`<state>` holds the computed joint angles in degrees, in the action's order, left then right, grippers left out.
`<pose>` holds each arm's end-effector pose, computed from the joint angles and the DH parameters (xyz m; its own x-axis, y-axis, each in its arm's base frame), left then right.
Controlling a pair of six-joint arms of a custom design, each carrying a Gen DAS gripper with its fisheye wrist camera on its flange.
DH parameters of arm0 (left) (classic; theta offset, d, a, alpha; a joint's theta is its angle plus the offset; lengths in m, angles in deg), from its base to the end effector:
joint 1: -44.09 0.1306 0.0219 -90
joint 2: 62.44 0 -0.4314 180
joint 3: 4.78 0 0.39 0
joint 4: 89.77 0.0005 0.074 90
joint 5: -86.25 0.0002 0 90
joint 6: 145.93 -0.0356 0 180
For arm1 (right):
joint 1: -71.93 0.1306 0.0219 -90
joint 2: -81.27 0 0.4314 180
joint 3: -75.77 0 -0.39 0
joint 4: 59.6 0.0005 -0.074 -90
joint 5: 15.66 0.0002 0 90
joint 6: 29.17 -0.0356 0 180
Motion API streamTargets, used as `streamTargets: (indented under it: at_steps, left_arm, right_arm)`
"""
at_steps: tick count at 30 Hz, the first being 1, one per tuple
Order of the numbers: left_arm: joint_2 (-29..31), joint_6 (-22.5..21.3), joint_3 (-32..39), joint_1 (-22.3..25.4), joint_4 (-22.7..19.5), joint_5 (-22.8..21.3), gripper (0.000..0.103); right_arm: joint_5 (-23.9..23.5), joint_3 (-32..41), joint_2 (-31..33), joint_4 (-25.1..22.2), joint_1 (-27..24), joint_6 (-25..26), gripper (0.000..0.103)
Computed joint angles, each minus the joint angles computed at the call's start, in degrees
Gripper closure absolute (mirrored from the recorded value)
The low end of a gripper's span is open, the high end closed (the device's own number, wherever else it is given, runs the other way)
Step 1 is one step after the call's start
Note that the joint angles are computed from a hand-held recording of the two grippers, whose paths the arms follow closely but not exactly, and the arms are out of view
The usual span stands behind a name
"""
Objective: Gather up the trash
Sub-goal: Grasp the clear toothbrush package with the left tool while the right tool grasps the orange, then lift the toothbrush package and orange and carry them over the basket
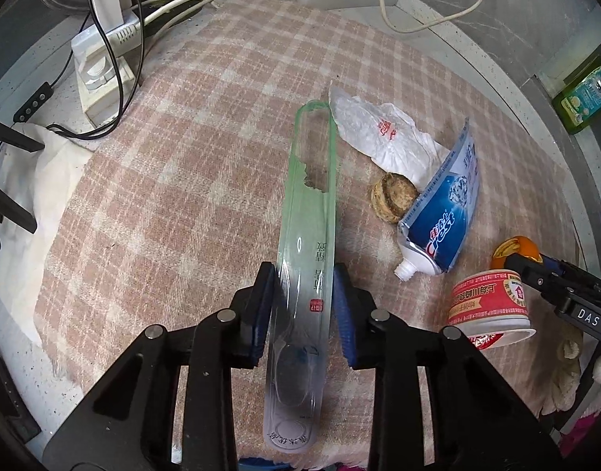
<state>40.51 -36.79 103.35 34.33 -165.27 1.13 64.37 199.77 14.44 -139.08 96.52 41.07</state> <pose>0.5352 -0.0956 0.4831 -0.9413 -0.1696 -0.2919 -0.1180 0.9754 -0.1861 0.5562 0.2607 0.4988 -0.9550 -0.0708 -0.2881 -0.1533 0.9492 0.2748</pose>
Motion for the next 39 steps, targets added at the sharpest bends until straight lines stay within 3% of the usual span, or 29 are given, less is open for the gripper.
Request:
streamTargets:
  at_steps: [9,21,39]
  left_arm:
    - [-3.09,-0.28,-1.65,2.58,0.98,0.84,0.074]
    - [-8.92,1.96,-4.73,1.57,1.59,0.32,0.074]
    - [-21.06,2.57,-14.76,0.81,1.93,-0.39,0.074]
  right_arm:
    - [1.28,-1.95,-2.43,2.57,0.04,-1.13,0.058]
    - [2.53,-3.36,-6.84,5.09,0.26,-2.83,0.058]
    - [1.4,-8.42,-13.8,7.42,7.72,-5.94,0.058]
